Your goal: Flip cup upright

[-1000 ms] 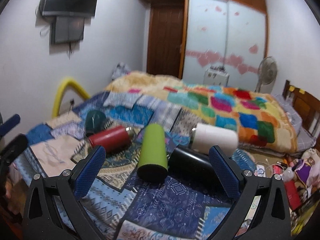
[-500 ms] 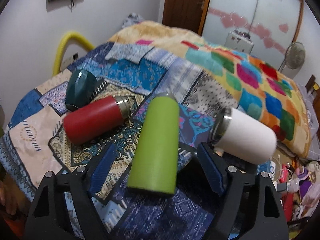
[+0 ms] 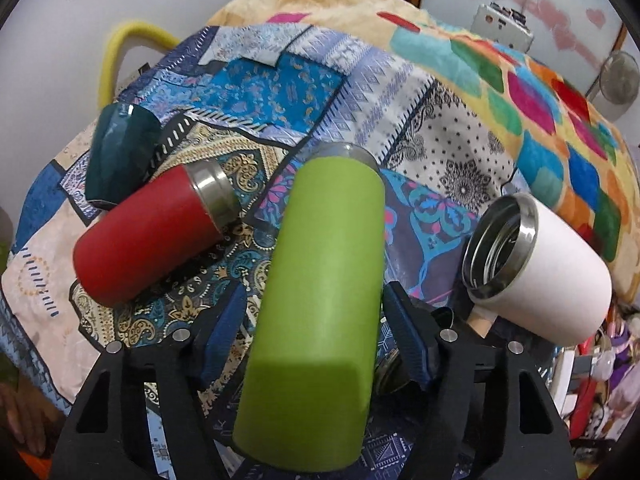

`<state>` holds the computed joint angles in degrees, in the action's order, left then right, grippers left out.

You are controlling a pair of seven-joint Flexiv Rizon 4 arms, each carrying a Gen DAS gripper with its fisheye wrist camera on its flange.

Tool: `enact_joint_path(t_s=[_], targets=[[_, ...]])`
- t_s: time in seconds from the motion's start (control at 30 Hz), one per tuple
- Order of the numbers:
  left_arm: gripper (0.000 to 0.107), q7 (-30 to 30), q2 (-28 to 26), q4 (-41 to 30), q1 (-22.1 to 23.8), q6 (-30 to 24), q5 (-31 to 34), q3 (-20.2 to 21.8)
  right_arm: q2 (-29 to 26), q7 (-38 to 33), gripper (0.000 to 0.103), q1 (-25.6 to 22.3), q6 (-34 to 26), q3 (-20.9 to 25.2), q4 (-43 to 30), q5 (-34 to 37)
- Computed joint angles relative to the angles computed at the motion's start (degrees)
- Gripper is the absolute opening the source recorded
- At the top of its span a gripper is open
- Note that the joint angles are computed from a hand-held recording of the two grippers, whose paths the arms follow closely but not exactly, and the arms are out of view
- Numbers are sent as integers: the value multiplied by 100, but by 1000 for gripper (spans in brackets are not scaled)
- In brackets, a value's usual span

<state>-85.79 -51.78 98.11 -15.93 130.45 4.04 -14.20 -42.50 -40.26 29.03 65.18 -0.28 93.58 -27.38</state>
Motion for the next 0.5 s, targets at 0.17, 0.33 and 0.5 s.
enact_joint_path(t_s=[0.17, 0.33, 0.5], targets=[[103, 1, -23, -25, -11, -23, -35, 17, -54, 102, 68, 149, -157, -125, -38, -151], [103, -22, -44, -54, 11, -73, -52, 3, -188, 99, 68, 223, -257, -136, -154, -248], [103, -59, -56, -55, 36, -96, -76, -2, -223, 283, 68, 320, -129, -271, -105, -446]])
